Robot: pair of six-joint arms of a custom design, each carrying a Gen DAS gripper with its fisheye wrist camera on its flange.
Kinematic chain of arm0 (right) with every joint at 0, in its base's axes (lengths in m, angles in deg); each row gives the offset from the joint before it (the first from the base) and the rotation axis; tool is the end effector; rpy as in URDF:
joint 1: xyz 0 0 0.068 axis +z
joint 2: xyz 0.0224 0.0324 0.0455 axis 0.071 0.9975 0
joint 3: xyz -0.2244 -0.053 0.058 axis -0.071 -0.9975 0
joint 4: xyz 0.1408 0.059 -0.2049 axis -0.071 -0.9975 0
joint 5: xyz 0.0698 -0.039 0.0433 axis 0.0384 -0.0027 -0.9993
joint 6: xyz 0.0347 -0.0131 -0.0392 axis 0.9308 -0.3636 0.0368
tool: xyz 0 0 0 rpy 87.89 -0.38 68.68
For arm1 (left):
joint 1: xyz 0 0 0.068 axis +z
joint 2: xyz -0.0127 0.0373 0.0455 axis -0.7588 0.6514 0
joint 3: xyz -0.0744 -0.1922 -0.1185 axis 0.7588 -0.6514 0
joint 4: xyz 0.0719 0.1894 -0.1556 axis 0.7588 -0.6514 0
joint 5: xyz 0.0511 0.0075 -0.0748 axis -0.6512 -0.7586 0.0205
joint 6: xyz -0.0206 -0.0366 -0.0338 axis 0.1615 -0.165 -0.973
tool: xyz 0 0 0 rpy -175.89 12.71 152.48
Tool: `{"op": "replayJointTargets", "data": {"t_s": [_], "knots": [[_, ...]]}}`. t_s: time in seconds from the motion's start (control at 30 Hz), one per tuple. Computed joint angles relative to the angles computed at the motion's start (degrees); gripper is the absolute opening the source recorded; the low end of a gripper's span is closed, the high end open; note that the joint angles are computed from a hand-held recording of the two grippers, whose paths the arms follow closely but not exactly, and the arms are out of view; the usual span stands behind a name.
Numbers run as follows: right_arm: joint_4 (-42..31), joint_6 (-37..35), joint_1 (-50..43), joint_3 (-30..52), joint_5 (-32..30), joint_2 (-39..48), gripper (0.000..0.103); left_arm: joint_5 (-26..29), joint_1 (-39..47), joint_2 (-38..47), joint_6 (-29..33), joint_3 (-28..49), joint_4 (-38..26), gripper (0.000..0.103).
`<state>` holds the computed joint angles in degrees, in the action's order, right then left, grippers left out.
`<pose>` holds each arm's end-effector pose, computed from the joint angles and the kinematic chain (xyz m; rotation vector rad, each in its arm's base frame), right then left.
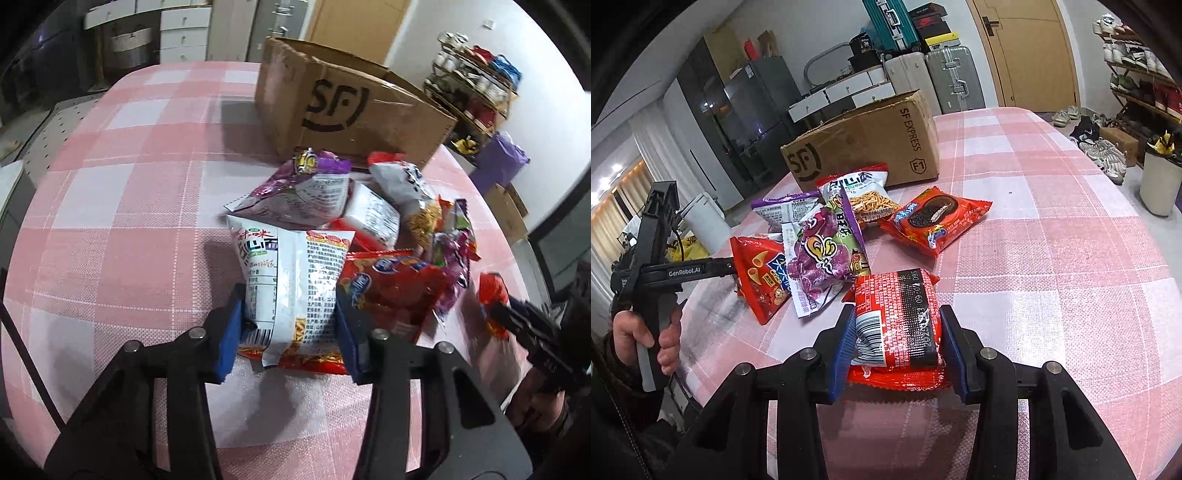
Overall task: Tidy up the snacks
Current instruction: 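Hold the red pack in the right tool while the left tool grasps the white noodle-snack bag, then carry the red pack and white bag over the SF box with both tools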
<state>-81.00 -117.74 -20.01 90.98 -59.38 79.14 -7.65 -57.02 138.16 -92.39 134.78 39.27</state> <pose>0.2382 -0.0803 0.0755 -0.2708 2.3929 0.6157 0.3257 -0.0473 0.0749 -0.1222 2.5496 -0.2796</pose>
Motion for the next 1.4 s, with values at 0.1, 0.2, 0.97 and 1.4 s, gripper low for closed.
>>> {"op": "replayJointTargets", "data": {"t_s": [0.1, 0.2, 0.97, 1.4], "knots": [[-0.04, 1.02, 0.76, -0.68, 0.76, -2.66, 0.044, 0.76, 0.19, -0.37, -0.33, -0.38, 0.05, 0.041], [-0.12, 1.86, 1.62, -1.56, 1.29, -5.68, 0.044, 0.68, -0.05, -0.92, -0.61, -0.88, 0.01, 0.041], [1.02, 4.56, 5.28, -4.63, 4.0, -14.83, 0.044, 0.53, 0.76, -9.94, 0.14, -6.32, -2.7, 0.041], [1.5, 8.24, 10.66, -2.33, 6.07, -18.58, 0.044, 0.55, -0.26, -14.2, 1.88, -2.76, -7.9, 0.041]]}}
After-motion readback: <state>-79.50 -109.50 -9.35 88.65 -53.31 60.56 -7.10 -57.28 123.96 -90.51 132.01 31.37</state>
